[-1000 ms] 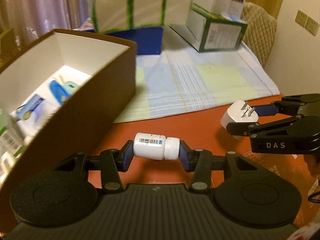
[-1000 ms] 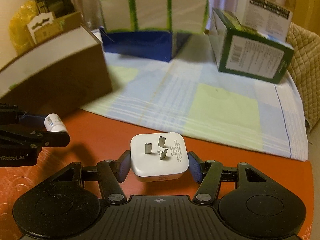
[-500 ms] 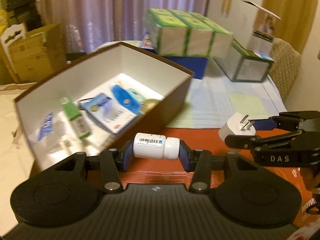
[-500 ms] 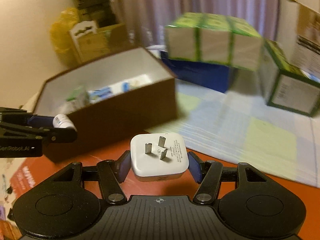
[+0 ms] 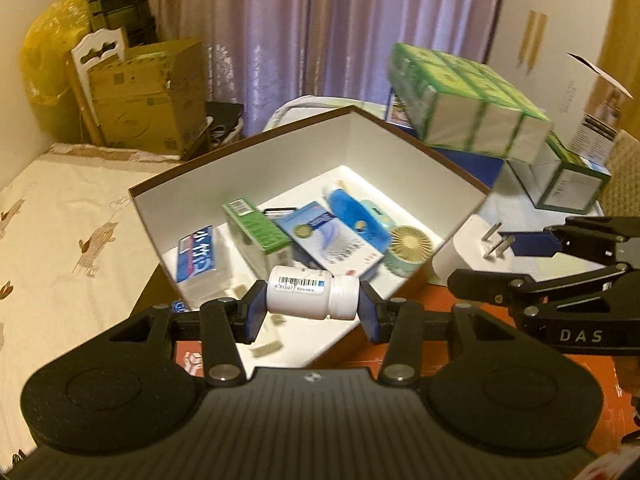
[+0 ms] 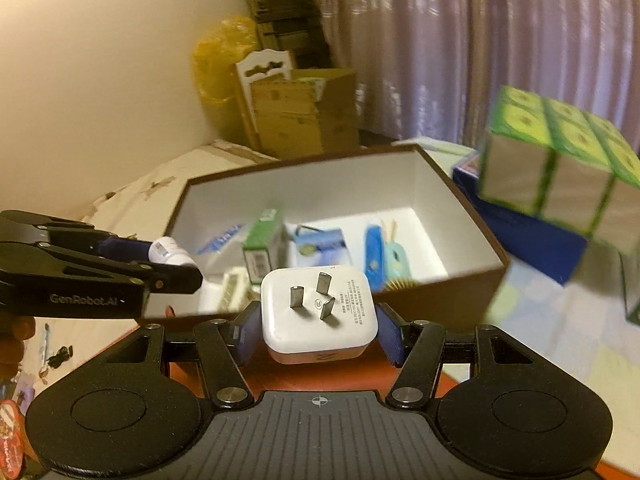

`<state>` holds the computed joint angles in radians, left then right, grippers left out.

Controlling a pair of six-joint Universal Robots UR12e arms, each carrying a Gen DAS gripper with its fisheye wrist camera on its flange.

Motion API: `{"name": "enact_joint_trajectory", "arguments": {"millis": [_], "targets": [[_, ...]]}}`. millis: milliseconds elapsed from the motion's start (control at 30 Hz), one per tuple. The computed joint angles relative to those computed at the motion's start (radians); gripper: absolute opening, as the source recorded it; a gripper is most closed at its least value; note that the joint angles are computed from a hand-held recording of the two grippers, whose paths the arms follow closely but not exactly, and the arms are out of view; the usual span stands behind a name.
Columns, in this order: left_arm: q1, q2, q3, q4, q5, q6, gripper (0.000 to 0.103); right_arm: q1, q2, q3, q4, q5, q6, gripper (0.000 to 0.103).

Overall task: Organize rigid objects
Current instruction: 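Carry the pill bottle and plug adapter over the brown box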

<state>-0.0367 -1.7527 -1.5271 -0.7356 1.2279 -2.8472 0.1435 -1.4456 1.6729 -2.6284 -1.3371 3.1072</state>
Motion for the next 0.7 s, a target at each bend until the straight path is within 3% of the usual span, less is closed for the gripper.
{"name": "enact_joint_trajectory", "arguments": {"millis": [333, 700], "targets": [[0.007, -0.052, 0.063, -0.080, 0.015, -0.004, 0.043, 0.016, 0.082, -0.104, 0.042, 0.000, -0.085, 0.057], [0.004, -0.107, 0.123, -0.189, 0.001, 0.001, 0.043, 0.003, 0.146, -0.193, 0.159, -0.004, -0.110, 0.057]]}}
